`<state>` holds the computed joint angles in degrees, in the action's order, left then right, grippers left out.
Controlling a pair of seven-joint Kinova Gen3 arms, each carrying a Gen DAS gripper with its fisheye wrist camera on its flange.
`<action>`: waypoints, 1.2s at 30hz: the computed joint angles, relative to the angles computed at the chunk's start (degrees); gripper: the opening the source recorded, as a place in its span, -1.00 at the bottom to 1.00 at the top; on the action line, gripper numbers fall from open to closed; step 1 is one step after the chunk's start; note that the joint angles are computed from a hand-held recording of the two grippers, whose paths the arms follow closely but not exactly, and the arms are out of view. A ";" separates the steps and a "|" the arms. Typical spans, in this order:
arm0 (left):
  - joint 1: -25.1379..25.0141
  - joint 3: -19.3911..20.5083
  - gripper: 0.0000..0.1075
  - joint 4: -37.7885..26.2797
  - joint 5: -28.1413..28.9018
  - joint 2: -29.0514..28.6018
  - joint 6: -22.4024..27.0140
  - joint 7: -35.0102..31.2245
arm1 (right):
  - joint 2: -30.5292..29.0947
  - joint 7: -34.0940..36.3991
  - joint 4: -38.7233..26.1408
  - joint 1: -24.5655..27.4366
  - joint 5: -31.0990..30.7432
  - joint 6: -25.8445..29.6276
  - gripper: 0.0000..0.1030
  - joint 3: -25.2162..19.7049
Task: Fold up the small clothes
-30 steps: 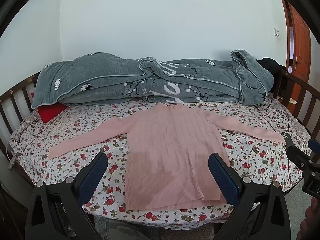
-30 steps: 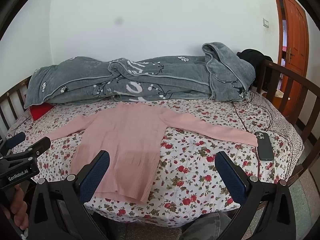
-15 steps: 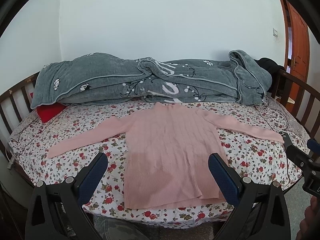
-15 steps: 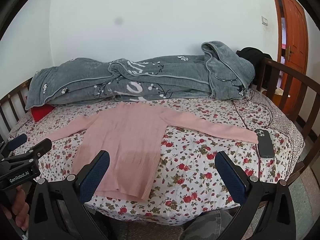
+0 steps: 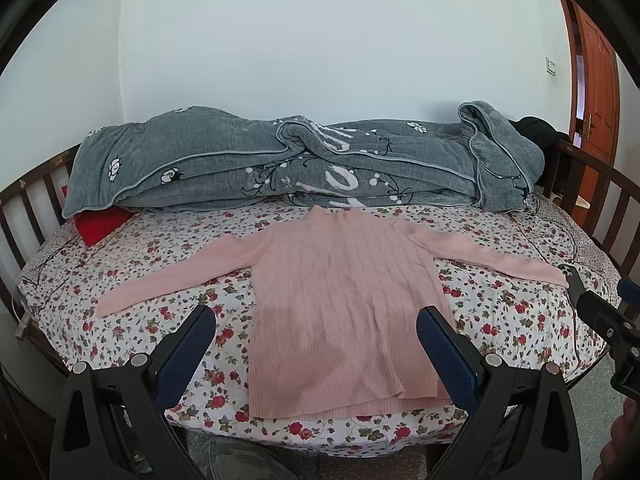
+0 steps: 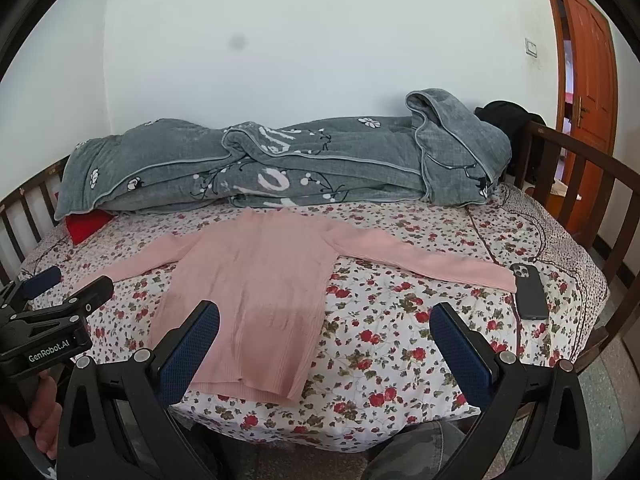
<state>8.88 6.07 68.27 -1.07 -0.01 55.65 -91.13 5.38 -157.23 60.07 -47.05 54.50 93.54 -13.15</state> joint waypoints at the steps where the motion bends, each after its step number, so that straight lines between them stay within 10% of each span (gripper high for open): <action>1: -0.02 -0.02 0.89 -0.04 0.18 0.02 0.02 -0.05 | 0.09 0.01 -0.11 -0.07 0.10 0.10 1.00 -0.02; 36: -1.08 -0.59 0.89 -0.38 3.23 -0.57 0.29 -2.30 | 0.40 0.55 -1.31 -1.30 0.98 0.26 1.00 -0.10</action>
